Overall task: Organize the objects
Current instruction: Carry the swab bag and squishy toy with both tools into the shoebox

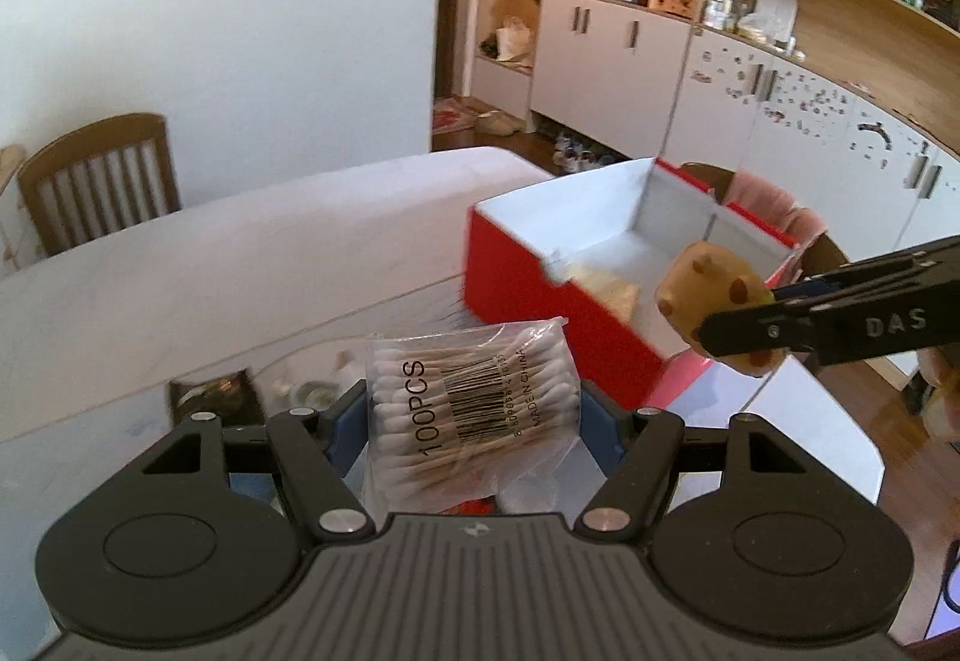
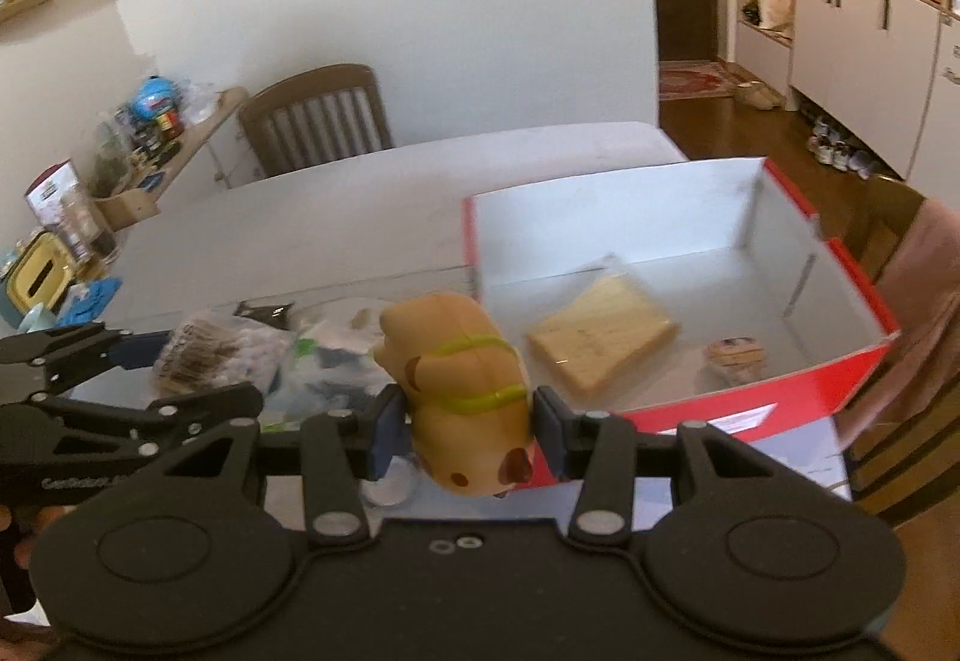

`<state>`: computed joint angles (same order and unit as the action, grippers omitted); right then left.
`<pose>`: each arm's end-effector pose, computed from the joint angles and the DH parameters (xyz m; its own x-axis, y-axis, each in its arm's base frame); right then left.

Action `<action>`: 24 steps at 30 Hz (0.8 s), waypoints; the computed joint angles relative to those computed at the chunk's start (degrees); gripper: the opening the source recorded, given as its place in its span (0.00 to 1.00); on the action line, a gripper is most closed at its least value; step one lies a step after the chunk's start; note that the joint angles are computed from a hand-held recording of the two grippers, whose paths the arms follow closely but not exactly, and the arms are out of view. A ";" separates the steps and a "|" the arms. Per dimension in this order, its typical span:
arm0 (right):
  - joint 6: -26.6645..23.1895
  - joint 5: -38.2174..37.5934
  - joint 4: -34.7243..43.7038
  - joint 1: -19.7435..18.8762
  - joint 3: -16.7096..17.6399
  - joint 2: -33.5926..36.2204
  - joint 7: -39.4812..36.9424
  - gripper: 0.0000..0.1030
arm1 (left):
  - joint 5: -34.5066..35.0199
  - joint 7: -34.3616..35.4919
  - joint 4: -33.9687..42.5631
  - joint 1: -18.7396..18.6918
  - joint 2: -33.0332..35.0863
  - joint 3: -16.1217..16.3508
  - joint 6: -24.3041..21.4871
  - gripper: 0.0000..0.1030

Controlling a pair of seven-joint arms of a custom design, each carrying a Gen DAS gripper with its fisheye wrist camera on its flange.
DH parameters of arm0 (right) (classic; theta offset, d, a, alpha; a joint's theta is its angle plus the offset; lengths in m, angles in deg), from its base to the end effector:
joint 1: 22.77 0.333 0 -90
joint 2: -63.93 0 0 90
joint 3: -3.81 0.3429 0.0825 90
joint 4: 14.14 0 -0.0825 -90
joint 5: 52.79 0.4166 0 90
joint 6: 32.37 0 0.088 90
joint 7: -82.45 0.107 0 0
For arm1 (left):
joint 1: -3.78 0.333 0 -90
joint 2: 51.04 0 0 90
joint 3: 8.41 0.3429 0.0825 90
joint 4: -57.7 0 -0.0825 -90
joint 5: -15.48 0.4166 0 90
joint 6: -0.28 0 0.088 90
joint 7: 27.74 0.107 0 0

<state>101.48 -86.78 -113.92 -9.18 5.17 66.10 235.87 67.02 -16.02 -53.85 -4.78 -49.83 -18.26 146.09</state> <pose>0.6322 0.1592 0.6254 -0.4773 -0.8698 -0.1250 -0.6032 0.4277 -0.6733 0.6006 -0.2095 0.5431 0.3679 -0.9236 0.1079 -0.5711 -0.3160 -0.7576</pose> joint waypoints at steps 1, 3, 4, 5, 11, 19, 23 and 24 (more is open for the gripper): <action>-0.03 -0.10 -0.67 -0.21 -0.21 -0.67 0.03 0.44 | -0.16 0.63 1.20 -0.07 0.92 -0.06 0.06 0.69; -0.08 -0.39 -2.05 -0.82 -0.36 -1.97 0.24 0.44 | -0.69 2.14 3.56 -0.42 2.72 -0.02 0.04 0.69; -0.16 -0.45 -2.64 -1.20 -0.35 -2.52 0.37 0.44 | -1.07 3.06 4.93 -0.68 3.78 0.05 -0.06 0.69; -0.02 -0.40 -3.36 -1.67 -0.39 -3.23 0.29 0.44 | -1.51 3.98 6.39 -0.98 4.90 0.16 -0.17 0.69; 0.86 -1.30 -6.54 -4.74 -0.12 -5.91 0.60 0.44 | -2.81 8.87 14.60 -3.27 11.24 1.61 -0.22 0.69; 2.59 0.85 -8.42 -8.62 -0.65 -7.37 -2.14 0.45 | -9.25 18.56 27.91 -5.76 21.09 3.44 -2.58 0.69; 3.89 3.66 -8.47 -9.91 -1.22 -6.74 -4.24 0.45 | -13.27 22.27 33.78 -6.31 25.53 4.44 -3.87 0.69; 4.04 4.40 -8.46 -10.17 -1.40 -6.58 -4.83 0.45 | -14.43 23.29 35.44 -6.35 26.79 4.54 -4.47 0.69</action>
<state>105.52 -82.38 -122.38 -19.35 3.77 59.52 231.04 52.59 7.27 -18.41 -11.13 -23.04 -13.72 141.62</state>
